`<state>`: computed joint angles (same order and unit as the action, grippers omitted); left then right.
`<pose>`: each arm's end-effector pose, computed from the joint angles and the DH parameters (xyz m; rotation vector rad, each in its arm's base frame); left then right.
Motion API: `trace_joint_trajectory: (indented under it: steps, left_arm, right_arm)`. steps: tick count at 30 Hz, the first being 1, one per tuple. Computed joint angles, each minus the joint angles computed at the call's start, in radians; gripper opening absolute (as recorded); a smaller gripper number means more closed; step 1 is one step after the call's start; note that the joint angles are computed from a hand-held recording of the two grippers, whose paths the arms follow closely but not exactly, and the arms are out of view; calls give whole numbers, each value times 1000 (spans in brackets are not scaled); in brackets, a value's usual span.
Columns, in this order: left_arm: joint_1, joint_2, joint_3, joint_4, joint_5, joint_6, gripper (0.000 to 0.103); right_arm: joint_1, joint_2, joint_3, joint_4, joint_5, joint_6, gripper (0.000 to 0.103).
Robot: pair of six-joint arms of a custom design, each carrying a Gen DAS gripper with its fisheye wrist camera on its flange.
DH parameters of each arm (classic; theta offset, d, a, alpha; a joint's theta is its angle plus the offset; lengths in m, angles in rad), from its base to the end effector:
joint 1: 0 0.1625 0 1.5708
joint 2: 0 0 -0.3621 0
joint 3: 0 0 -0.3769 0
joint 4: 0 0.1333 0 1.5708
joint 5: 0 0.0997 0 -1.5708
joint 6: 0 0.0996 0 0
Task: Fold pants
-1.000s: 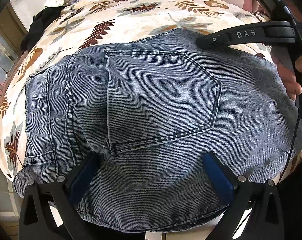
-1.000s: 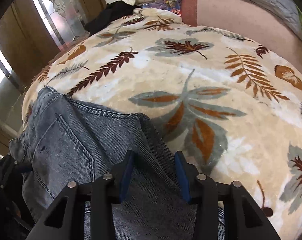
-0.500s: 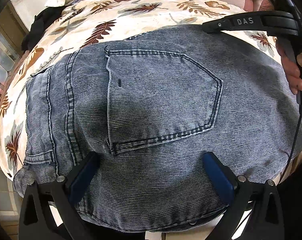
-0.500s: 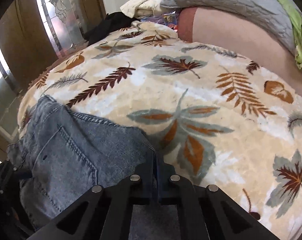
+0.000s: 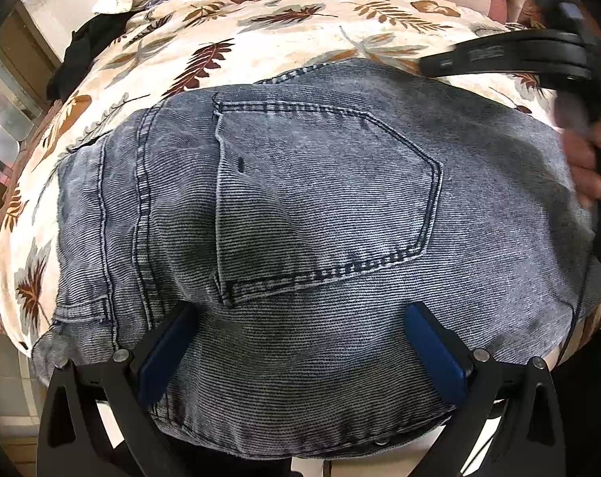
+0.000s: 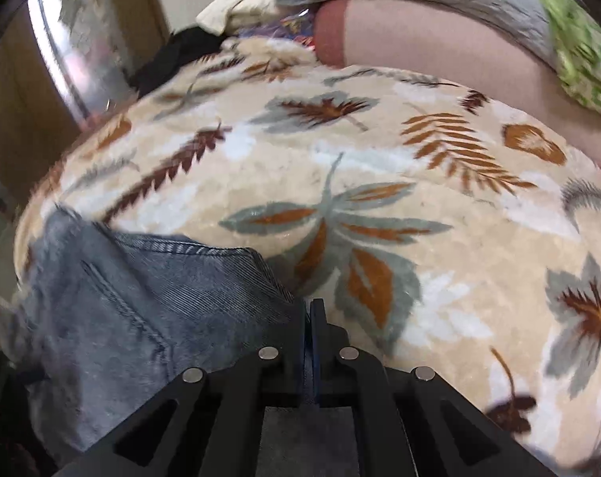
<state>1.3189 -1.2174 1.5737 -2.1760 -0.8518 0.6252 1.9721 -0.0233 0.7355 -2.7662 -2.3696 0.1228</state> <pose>0.0447 -0.6245 0.3227 0.9128 2.2108 -0.1271 0.3570 -0.6827 -0.0906 0.0847 -2.3768 0.8217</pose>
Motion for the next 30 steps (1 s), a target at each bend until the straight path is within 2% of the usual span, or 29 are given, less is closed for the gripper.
trace_joint_trajectory:
  steps: [4, 8, 9, 11, 12, 13, 14, 15, 16, 17, 18, 21, 24, 27, 30]
  left_arm:
    - [-17, -15, -4, 18, -16, -47, 103]
    - [-45, -42, 44, -13, -28, -10, 103]
    - [-50, -38, 73, -59, -13, 25, 103]
    - [-57, -6, 121, -165, 84, 100, 103]
    - [-56, 9, 125, -172, 114, 106, 103]
    - [-57, 5, 116, -155, 103, 74, 103]
    - [-62, 2, 98, -105, 102, 32, 103]
    - [-71, -6, 81, -56, 85, -7, 103]
    - [-80, -17, 79, -49, 66, -13, 103]
    - [-92, -31, 93, -67, 55, -8, 103]
    - [-113, -52, 117, -91, 46, 5, 103]
    - [-157, -91, 169, -96, 15, 17, 103]
    - [-193, -104, 232, -133, 1, 32, 103]
    - [-210, -71, 282, -230, 17, 55, 103]
    - [-196, -4, 290, -261, 52, 58, 103]
  right_arm:
    - [44, -146, 240, -126, -55, 83, 3]
    - [83, -337, 582, -416, -60, 195, 3]
    - [94, -387, 673, -480, -66, 226, 3]
    - [121, -471, 832, -577, -102, 273, 3]
    - [135, -517, 912, -592, -126, 321, 4]
    - [150, -562, 990, -594, -143, 388, 6]
    - [164, -599, 1063, -607, -154, 455, 15]
    - [178, -629, 1136, -637, -163, 520, 36]
    - [197, -648, 1202, -679, -185, 585, 50]
    - [212, -654, 1245, -720, -210, 626, 72]
    - [229, -648, 1288, -785, -232, 657, 73]
    - [240, -621, 1402, -1005, -186, 724, 73]
    - [236, -583, 1448, -1139, -166, 771, 73]
    - [209, -511, 1455, -1331, -113, 759, 73]
    - [174, -441, 1452, -1477, -54, 769, 73]
